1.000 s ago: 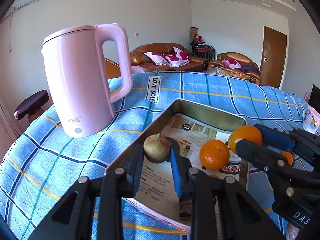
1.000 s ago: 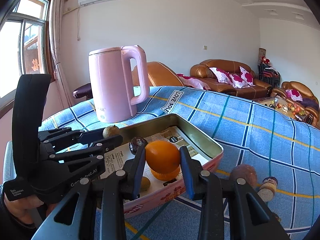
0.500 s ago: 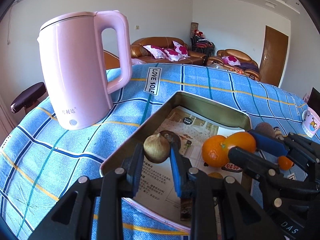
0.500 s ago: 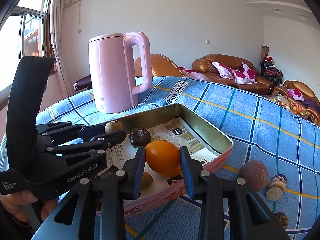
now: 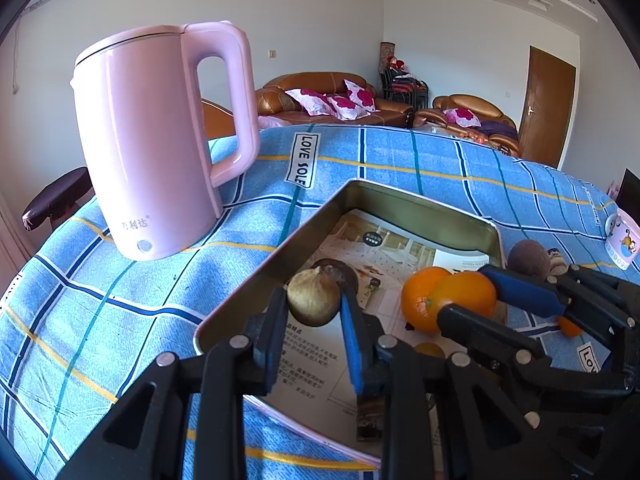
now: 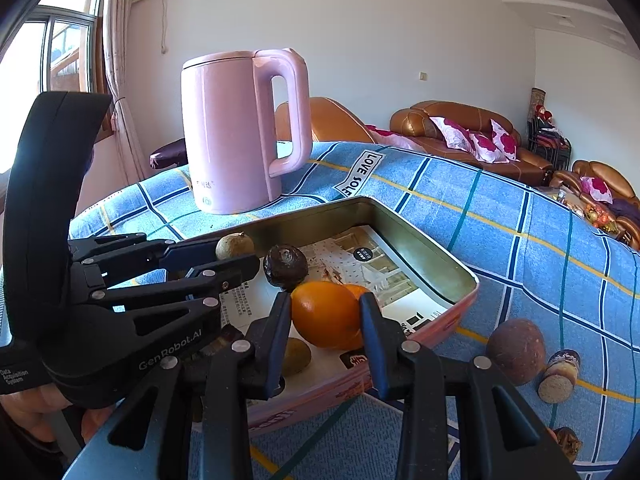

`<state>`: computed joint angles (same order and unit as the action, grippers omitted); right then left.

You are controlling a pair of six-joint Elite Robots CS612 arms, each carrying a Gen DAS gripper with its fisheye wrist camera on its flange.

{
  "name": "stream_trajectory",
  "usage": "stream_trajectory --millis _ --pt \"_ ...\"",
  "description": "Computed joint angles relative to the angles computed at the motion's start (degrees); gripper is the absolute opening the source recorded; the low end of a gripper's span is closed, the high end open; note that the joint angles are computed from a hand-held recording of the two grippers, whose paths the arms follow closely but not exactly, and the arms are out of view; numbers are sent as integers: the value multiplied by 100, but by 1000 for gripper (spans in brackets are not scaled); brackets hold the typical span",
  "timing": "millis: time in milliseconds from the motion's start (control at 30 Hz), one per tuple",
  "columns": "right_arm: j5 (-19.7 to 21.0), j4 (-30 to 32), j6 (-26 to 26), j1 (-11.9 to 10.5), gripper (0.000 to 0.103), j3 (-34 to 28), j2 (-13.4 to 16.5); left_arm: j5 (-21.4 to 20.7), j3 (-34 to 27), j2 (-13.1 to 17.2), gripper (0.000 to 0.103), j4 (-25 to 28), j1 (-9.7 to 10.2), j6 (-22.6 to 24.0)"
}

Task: Organize fruits
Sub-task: 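Lower both tools into the tin and open them to release kiwi and orange, then move both tools back toward the fruits beside the purple fig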

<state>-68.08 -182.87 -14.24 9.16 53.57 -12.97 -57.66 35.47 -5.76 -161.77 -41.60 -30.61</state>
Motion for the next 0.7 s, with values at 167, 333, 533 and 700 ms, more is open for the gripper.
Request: stream_trajectory --millis 167,333,533,700 --pt "-9 32 5 -1 37 -15 5 65 50 -15 30 -96 -17 39" --pt "2 65 -16 2 38 -25 8 237 192 -80 52 -150 -34 -170" --pt "-98 -262 373 -34 60 35 15 250 406 -175 70 -290 -44 -345" --pt "-324 -798 377 -109 63 501 -211 366 480 -253 71 -439 -151 -73"
